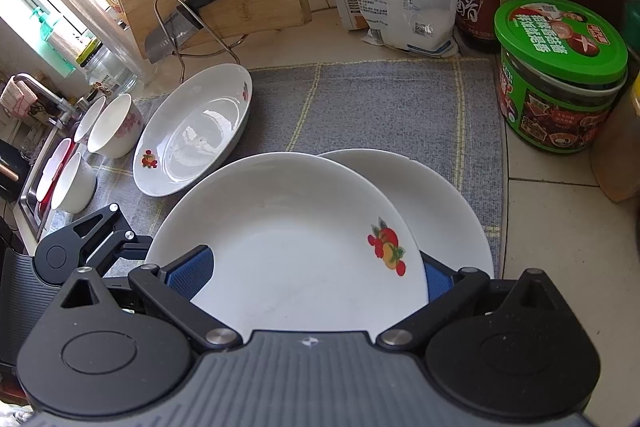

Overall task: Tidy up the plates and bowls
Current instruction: 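Settle the fruit-decal plate flat into the stained plate with the right gripper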

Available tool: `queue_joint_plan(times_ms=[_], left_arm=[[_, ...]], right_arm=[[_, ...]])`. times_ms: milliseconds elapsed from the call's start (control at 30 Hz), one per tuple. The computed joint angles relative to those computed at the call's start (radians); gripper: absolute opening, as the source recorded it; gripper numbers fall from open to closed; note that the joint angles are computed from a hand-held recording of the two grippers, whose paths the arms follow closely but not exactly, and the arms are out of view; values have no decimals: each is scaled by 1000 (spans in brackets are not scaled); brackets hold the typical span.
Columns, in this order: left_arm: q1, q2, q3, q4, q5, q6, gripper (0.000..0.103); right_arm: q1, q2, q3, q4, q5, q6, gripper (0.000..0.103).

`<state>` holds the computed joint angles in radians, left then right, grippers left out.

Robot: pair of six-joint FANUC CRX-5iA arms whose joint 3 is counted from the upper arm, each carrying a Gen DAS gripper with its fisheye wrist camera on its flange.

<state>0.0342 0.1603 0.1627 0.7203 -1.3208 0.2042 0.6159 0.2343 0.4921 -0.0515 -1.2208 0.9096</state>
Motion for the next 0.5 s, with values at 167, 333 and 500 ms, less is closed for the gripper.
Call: queue_joint_plan(times_ms=[167, 333, 500], left_arm=[[-9, 6, 20, -22, -2, 15, 102], [-23, 11, 50, -71, -3, 46, 102], [-34, 35, 98, -111, -28, 82, 102]], right_arm=[[1, -1, -6, 4, 1, -5, 103], [0, -7, -21, 2, 7, -12, 103], [-5, -14, -32, -5, 12, -12, 103]])
